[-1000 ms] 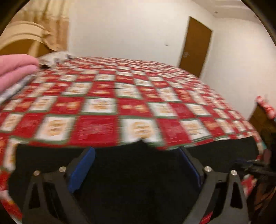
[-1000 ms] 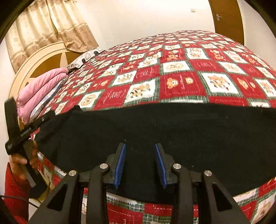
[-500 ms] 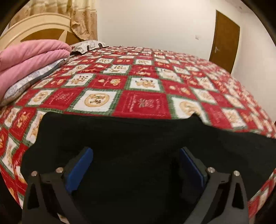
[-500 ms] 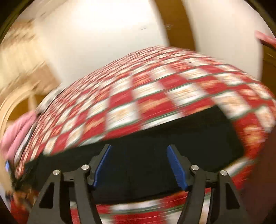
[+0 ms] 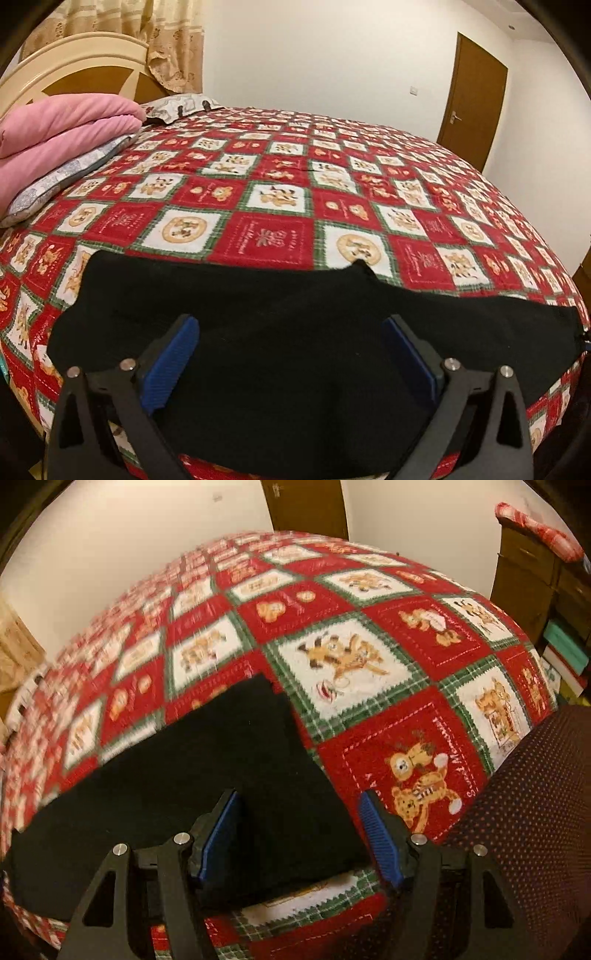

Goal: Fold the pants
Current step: 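Lift the pants end with the right gripper and fold it toward the left gripper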

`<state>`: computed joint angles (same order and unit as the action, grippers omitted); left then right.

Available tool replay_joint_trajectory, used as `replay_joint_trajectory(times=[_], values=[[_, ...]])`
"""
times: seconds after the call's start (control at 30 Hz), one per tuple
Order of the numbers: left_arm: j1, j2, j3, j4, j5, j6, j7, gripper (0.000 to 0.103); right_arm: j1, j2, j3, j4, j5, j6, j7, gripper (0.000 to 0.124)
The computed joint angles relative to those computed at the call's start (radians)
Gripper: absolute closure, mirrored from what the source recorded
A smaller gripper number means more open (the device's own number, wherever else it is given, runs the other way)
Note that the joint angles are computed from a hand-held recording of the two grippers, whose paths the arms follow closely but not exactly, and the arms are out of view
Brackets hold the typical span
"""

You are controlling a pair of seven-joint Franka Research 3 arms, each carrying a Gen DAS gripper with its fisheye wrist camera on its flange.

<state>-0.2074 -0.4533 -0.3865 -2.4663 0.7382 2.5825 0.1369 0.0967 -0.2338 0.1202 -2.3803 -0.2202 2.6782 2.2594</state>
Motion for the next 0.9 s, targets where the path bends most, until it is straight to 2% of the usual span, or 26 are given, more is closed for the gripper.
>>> replay_joint_trajectory(times=[0.17, 0.27, 0.33, 0.4, 0.43, 0.57, 0.67, 0.9], values=[[-0.006, 0.000, -0.002, 0.003, -0.004, -0.002, -0.001, 0.001, 0.037, -0.004, -0.033, 0.019, 0.104, -0.074, -0.107, 0.057], [-0.007, -0.010, 0.005, -0.010, -0.011, 0.020, -0.011, 0.001, 0.056, -0.013, -0.045, 0.008, 0.159, -0.067, -0.184, 0.079], [-0.008, -0.018, 0.012, -0.025, -0.024, 0.039, -0.017, 0.001, 0.071, -0.028, -0.064, -0.020, 0.247, -0.020, -0.226, 0.099], [-0.007, -0.027, 0.014, -0.038, -0.036, 0.053, -0.024, 0.001, 0.075, -0.046, -0.068, -0.049, 0.308, 0.026, -0.244, 0.109], [-0.006, -0.033, 0.014, -0.044, -0.040, 0.059, -0.024, 0.001, 0.065, -0.059, -0.056, -0.061, 0.312, 0.039, -0.226, 0.110], [0.004, -0.066, 0.003, -0.061, -0.040, 0.058, -0.023, 0.001, 0.012, -0.108, 0.053, -0.057, 0.177, 0.071, -0.124, 0.110], [0.014, -0.079, 0.002, -0.071, -0.042, 0.070, -0.028, 0.001, 0.078, -0.097, 0.065, -0.002, 0.194, 0.098, -0.162, 0.111], [0.023, -0.081, -0.005, -0.083, -0.050, 0.114, -0.020, 0.001, 0.313, 0.087, 0.082, 0.217, 0.354, 0.152, -0.395, 0.111]])
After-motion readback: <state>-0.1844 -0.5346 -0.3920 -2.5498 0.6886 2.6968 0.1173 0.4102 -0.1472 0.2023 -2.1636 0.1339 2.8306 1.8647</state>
